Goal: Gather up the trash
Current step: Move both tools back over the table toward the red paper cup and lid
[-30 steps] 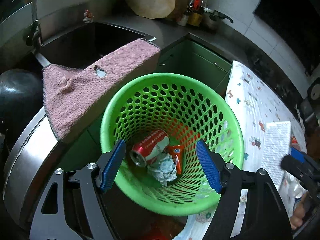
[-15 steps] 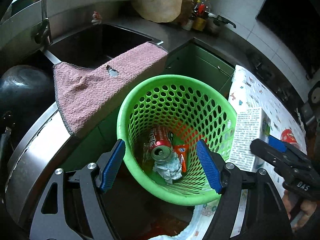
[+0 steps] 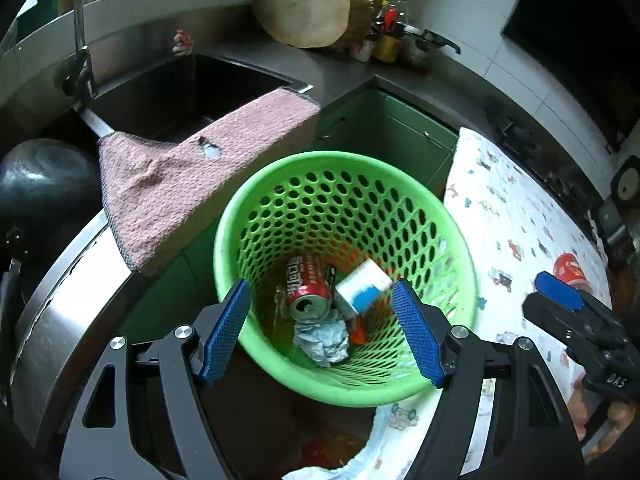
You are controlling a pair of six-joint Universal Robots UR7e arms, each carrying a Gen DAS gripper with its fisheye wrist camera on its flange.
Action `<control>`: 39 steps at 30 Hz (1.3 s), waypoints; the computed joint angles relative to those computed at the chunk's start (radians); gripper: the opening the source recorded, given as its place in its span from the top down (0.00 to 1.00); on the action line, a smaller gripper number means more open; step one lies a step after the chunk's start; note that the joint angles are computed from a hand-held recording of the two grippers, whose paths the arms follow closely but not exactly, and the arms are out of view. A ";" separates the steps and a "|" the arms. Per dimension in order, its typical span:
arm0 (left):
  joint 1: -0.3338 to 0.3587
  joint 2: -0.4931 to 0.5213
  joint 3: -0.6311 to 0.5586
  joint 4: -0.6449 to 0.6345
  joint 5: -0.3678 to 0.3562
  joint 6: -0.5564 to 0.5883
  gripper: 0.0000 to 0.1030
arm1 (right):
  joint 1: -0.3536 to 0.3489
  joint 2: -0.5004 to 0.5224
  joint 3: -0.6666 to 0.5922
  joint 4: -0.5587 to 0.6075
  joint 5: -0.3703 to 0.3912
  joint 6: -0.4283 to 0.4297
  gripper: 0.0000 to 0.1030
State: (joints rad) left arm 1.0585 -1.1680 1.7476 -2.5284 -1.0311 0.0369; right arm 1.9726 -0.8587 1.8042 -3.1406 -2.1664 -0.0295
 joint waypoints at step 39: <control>-0.315 0.178 0.015 0.046 -0.088 -0.085 0.09 | -0.187 -0.609 0.485 0.165 -0.229 0.045 0.09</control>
